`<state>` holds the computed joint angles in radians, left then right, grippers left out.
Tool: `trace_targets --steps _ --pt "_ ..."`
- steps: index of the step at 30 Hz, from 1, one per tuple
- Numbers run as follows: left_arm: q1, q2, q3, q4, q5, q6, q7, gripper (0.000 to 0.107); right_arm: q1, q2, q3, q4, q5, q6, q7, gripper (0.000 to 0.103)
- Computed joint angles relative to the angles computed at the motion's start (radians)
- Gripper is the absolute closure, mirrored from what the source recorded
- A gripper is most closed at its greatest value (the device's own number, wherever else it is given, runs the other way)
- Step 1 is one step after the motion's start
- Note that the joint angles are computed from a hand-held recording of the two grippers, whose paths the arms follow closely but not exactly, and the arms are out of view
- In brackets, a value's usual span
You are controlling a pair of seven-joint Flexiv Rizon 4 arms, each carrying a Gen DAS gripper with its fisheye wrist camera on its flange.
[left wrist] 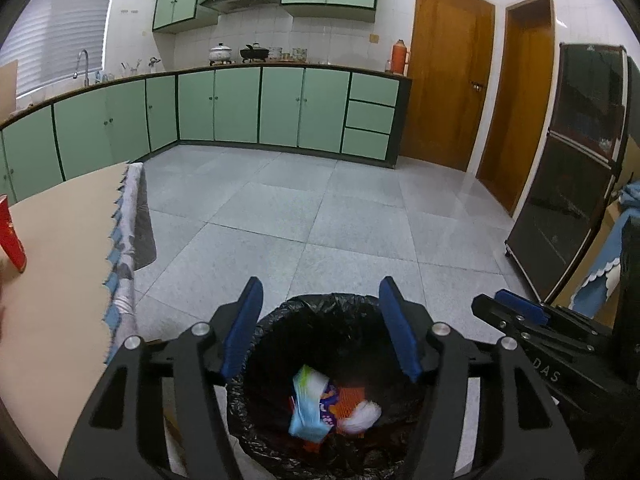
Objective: Collect trash
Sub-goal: 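Open both tools to drop the carton and wrap into the bin, then move both open tools back over the table toward the trash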
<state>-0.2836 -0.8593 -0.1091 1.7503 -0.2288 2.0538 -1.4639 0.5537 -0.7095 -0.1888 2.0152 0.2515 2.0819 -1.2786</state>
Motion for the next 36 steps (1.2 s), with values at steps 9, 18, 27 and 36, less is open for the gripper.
trace_targets --steps 9,18,27,36 --pt "0.043 0.140 0.043 0.183 -0.006 0.176 -0.049 0.029 0.188 0.060 -0.118 0.026 0.168 0.062 -0.101 0.010" --pt "0.091 0.324 0.132 0.469 -0.114 0.315 -0.051 0.021 0.194 0.118 0.044 -0.014 0.119 0.115 -0.224 0.006" --pt "0.176 0.444 0.189 0.696 -0.225 0.392 -0.043 0.021 0.178 0.071 0.221 -0.091 -0.091 0.104 -0.231 0.006" --pt "0.270 0.476 0.220 0.824 -0.224 0.427 -0.074 0.021 0.183 -0.003 0.297 -0.169 -0.282 0.032 -0.161 0.006"
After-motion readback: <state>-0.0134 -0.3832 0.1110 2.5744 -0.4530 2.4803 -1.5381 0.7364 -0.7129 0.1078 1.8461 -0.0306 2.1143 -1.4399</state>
